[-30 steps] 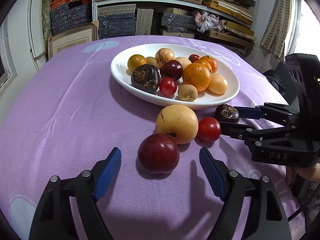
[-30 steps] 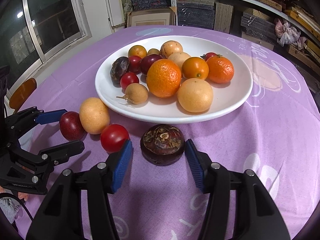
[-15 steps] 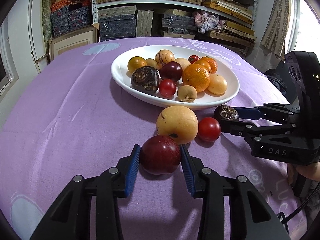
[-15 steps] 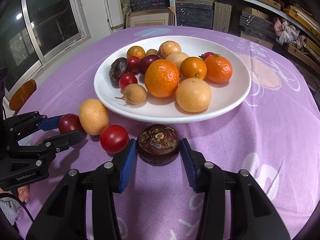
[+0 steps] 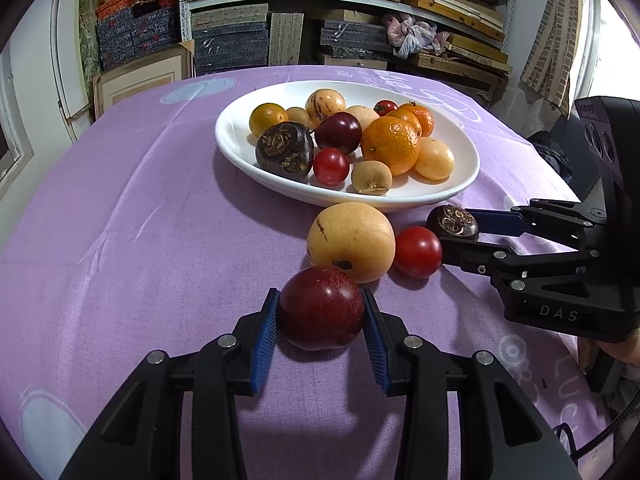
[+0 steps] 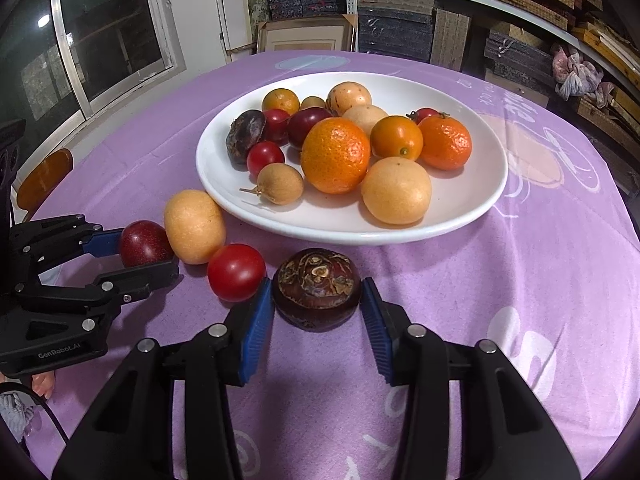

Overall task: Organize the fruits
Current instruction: 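Grasp the dark brown fruit with the right tool while the left tool grasps a red plum, then release the dark fruit into the plate with the right tool while the left tool drops the plum there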

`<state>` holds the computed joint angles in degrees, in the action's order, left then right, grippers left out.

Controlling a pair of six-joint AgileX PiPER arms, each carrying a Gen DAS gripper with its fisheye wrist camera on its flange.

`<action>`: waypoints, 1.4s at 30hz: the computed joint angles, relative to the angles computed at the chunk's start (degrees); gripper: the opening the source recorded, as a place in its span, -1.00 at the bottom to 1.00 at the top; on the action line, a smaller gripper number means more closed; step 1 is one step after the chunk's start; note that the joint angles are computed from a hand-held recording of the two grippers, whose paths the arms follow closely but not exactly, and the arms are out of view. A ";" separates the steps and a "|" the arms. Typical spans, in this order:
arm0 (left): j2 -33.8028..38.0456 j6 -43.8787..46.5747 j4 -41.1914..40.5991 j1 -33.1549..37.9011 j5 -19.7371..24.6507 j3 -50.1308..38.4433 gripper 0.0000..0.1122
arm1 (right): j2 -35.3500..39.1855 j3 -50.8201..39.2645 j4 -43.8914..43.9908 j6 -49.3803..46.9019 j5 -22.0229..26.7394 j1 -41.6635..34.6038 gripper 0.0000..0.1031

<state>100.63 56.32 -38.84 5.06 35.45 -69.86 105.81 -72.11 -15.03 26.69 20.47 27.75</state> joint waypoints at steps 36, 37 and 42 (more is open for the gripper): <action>7.00 -18.06 12.44 -6.55 0.56 -22.68 -0.27 | -4.68 -8.16 -12.32 11.23 5.58 -1.65 -0.15; 9.29 -20.40 13.73 -7.11 1.59 -25.77 -0.27 | -2.20 -10.52 -11.16 10.09 5.94 -2.20 -0.15; 17.32 -26.20 16.59 -8.09 6.80 -36.25 -0.18 | 5.96 -17.30 -7.82 7.45 5.92 -4.38 -0.15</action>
<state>117.94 30.12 -22.24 -3.03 42.25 -106.11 111.77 -89.41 -22.85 34.15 26.39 23.37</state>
